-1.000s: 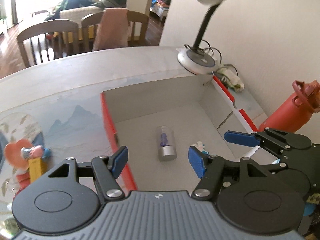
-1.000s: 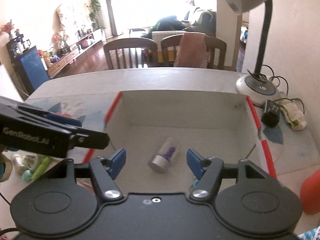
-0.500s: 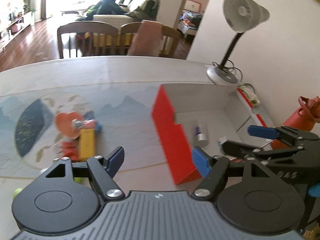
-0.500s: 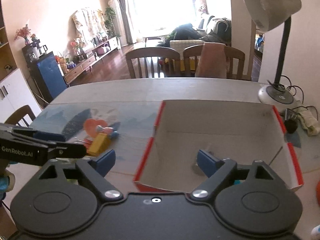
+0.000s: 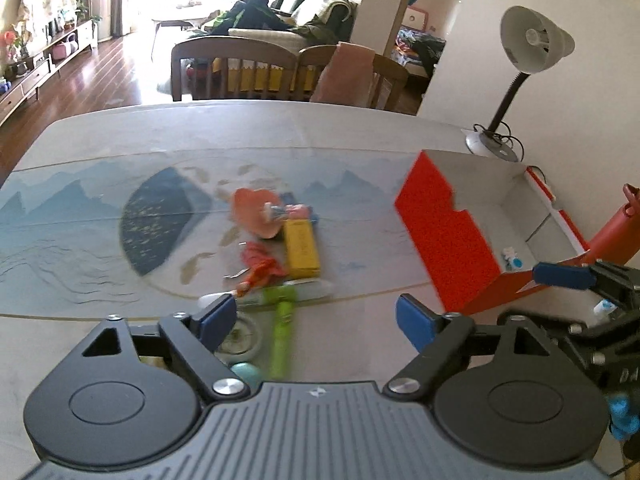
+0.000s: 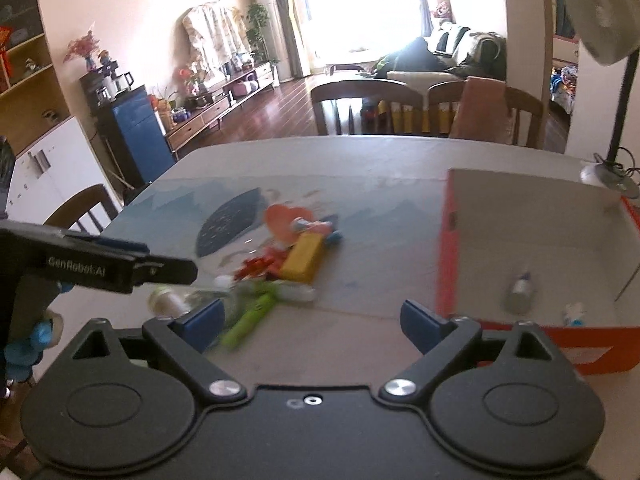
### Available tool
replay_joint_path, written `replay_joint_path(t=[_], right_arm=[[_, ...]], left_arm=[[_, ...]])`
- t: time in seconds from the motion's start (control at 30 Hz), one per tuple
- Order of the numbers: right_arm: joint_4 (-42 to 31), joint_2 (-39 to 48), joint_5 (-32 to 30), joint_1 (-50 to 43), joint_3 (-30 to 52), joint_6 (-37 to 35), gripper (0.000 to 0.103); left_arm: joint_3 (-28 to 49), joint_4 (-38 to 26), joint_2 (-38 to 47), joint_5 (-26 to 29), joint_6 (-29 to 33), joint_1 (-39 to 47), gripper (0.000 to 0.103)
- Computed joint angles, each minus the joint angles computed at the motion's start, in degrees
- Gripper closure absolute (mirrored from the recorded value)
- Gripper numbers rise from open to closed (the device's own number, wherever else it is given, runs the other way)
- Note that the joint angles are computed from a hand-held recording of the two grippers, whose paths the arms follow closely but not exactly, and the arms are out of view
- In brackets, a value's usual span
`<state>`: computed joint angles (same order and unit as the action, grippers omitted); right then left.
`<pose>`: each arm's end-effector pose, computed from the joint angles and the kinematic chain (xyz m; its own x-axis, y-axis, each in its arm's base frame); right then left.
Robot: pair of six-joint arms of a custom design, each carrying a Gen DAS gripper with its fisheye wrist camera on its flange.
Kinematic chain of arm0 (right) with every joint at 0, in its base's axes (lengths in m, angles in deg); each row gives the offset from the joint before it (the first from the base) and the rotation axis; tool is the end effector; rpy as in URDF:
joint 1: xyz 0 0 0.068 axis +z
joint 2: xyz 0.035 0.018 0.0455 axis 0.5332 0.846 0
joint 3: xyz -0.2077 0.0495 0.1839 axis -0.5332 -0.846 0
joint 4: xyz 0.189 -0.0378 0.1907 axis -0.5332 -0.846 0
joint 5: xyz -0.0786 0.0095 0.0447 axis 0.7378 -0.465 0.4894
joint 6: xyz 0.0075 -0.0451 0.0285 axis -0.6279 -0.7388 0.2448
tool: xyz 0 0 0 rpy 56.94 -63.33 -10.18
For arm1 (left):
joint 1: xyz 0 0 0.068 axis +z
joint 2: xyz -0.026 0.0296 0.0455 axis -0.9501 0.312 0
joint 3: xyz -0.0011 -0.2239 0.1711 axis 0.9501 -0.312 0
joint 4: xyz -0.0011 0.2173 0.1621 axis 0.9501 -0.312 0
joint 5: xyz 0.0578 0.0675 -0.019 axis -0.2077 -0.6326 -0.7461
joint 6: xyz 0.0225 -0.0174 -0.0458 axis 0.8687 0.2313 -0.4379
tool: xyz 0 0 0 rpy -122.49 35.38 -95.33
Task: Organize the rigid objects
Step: 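Withdraw both grippers from the box back toward the table items, then grasp the toothpick jar with the left gripper while the right gripper grasps the green highlighter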
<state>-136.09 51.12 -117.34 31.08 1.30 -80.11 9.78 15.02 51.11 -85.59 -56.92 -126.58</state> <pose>0.3383 0.0178 0.2802 -0.4906 -0.4863 -0.7231 -0.8178 0.5434 0.1894 0.2018 -0.2487 0.2773 -0.6598 -0.3940 -0.6399 -0.3572 0.9136 -0.1943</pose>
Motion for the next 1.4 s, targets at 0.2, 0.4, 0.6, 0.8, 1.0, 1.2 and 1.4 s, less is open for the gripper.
replay_joint_path(t=[0.2,0.4,0.6,0.8,1.0,1.2,1.4], right_arm=[[5.0,-6.6,2.0,4.5,-9.5,3.8,0.008],[10.4,-10.3,4.4,9.8,-16.8,6.3,0.008],[17.6,-10.0,11.8,15.7,-20.4,13.2,0.008],[20.7,-5.3,17.0,18.7,-18.6,19.1,0.009],[22.5,-1.2,20.8,22.0,-16.6,23.1,0.011],[23.6,2.2,25.0,25.7,-14.6,26.6,0.014],[25.6,5.5,30.9,28.9,-13.2,30.5,0.023]], left_arm=[[-9.5,1.4,-7.2,-3.0,-1.4,-2.0,0.001],[-17.1,3.3,-12.6,-3.6,-2.1,-1.7,0.001],[-25.9,8.7,-16.5,-2.3,-2.3,-0.8,0.001],[-32.3,13.7,-18.0,-2.2,-1.0,-0.7,0.001],[-36.2,19.1,-16.5,-1.0,1.5,0.0,0.001],[-38.2,23.7,-14.4,-0.7,3.9,0.4,0.001],[-39.4,26.9,-13.7,-0.6,5.3,1.5,0.001]])
